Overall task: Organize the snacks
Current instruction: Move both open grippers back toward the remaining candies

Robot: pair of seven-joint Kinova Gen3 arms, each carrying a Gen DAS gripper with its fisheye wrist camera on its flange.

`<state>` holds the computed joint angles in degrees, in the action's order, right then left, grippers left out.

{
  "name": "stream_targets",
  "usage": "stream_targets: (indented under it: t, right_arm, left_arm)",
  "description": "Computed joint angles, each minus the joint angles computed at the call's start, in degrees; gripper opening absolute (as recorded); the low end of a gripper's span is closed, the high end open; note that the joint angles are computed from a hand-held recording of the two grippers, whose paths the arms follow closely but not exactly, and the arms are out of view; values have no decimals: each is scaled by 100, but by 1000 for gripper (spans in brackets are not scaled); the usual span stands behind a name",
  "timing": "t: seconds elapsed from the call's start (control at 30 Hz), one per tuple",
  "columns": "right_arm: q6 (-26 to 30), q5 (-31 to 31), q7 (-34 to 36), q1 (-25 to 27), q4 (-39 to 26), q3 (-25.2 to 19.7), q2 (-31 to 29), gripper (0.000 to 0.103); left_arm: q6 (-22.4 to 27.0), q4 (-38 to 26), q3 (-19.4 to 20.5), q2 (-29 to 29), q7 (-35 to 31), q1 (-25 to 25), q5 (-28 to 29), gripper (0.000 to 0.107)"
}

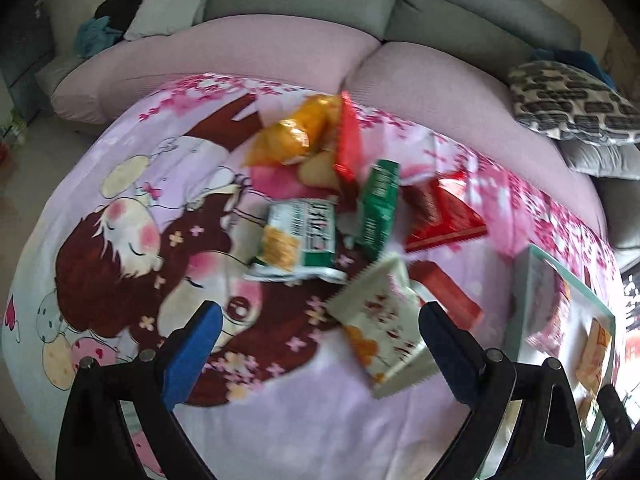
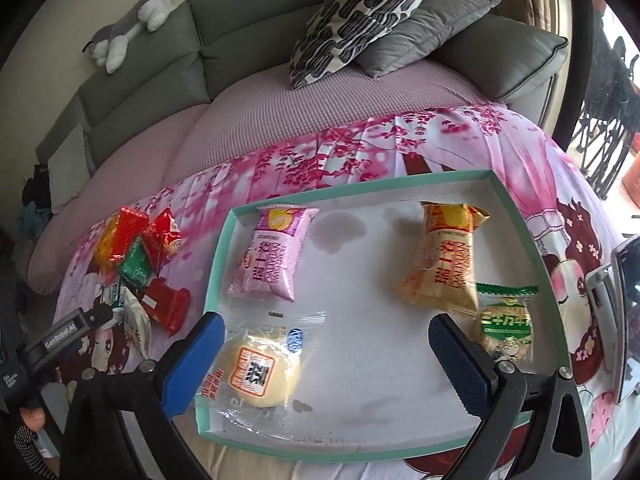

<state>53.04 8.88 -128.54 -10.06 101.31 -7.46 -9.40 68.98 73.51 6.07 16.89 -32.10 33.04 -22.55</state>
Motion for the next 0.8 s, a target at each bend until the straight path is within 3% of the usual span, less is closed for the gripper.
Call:
stream_targets:
  t: [0.33, 0.8]
  right_arm:
    - [-101, 299, -233, -321, -232, -296, 319, 103]
    - [216, 636, -179, -1220, -1142, -277, 1278, 103]
  left_arm:
    - [-62, 146, -118, -62, -195, -495, 282, 99]
    - [-58, 235, -66, -27, -582, -915, 885, 99]
